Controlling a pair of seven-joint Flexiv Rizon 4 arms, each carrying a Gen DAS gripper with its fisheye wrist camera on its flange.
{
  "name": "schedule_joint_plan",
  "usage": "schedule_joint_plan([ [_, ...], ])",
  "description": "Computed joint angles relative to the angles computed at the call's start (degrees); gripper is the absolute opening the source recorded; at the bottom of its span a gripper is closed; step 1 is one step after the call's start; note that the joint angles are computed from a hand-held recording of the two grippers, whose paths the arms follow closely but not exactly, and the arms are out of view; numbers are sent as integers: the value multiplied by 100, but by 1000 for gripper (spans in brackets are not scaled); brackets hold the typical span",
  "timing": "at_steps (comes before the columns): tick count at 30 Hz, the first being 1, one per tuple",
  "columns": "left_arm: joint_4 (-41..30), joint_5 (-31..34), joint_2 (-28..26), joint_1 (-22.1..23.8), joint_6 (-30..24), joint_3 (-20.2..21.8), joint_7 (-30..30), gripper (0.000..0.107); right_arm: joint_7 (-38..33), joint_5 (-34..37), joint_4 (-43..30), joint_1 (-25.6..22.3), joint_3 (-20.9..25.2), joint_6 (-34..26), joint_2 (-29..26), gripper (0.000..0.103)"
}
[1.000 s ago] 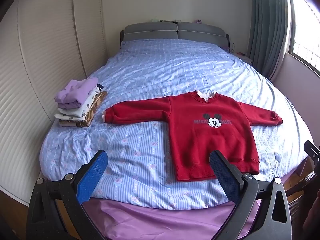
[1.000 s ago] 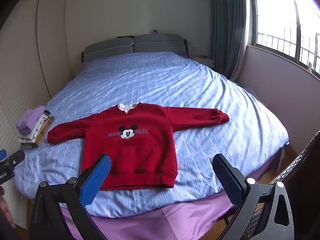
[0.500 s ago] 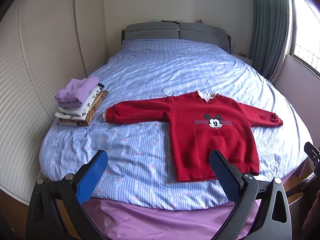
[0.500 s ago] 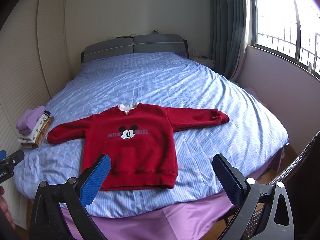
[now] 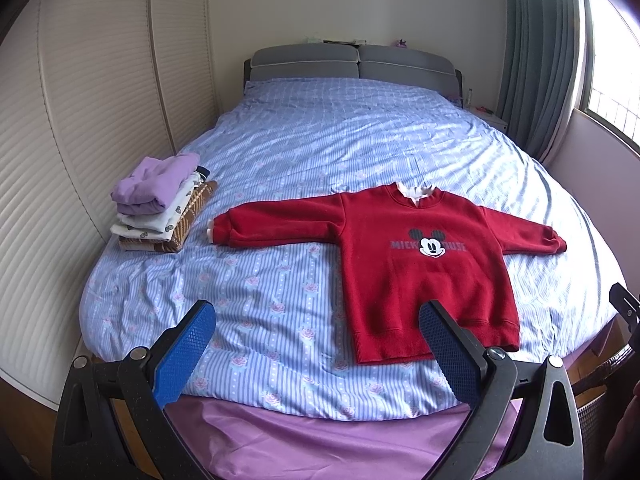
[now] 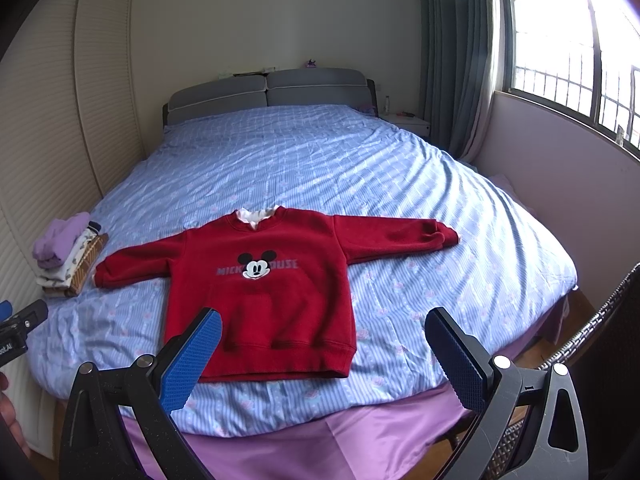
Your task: Fold small clothes
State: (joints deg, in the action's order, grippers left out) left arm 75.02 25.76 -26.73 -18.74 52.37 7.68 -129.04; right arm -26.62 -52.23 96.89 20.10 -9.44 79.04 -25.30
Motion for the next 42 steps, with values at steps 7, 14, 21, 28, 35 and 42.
schedule_joint_plan([
  [7, 1, 9, -2, 3, 6, -3, -11, 103, -1, 5, -9, -5, 6, -1, -8, 102],
  [14, 25, -4, 15, 6, 12, -8, -13, 103, -3, 7, -12, -4, 4, -1, -13, 102],
  [21, 24, -15, 7, 19, 19, -13, -10, 103, 15, 2, -20, 9, -1, -6, -21, 102],
  [28, 53, -24, 11, 19, 31, -9, -20, 103, -34, 47, -30, -12, 20, -28, -19, 102],
  [35, 59, -38, 13, 28, 35, -18, 1, 103, -44, 53, -25, -4, 6, -9, -23, 102],
  [42, 60, -38, 9, 18, 31, -12, -3, 103, -78, 96, -28, -9, 13, -9, -29, 102],
])
